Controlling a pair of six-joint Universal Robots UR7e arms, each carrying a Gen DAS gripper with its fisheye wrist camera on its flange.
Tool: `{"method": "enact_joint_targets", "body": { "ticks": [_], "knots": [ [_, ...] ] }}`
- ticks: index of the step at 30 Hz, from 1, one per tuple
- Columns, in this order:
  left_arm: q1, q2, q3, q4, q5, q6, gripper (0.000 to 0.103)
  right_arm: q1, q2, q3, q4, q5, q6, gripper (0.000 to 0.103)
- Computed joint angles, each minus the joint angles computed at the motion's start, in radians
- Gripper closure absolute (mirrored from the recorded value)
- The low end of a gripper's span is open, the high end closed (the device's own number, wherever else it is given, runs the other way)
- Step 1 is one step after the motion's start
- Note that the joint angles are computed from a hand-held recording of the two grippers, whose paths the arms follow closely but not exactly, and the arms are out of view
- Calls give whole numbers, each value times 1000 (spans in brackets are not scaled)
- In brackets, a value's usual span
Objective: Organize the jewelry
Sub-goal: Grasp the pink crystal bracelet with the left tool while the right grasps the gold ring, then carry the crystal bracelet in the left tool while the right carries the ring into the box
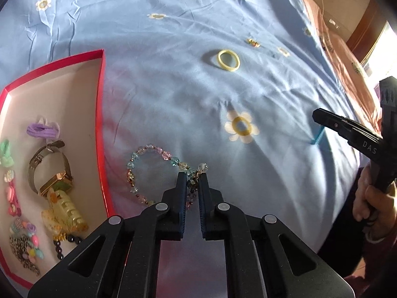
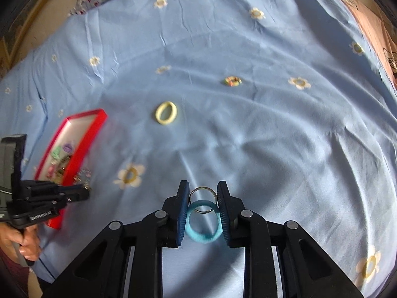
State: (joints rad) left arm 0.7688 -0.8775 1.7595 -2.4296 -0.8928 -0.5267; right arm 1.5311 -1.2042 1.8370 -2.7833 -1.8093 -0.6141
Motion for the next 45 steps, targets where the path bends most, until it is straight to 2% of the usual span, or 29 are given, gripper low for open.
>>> {"method": "enact_joint_targets", "body": {
  "ticks": [15, 22, 45],
  "knots": [
    [-70, -98, 88, -129, 35, -31, 96, 5, -63, 27, 84, 119, 64, 80],
    [-97, -151, 137, -161, 64, -52, 96, 33, -68, 39, 92, 126, 57, 80],
    [-142, -387, 322, -77, 228, -286, 96, 152, 13, 64, 151, 172, 14, 80]
  ]
}}
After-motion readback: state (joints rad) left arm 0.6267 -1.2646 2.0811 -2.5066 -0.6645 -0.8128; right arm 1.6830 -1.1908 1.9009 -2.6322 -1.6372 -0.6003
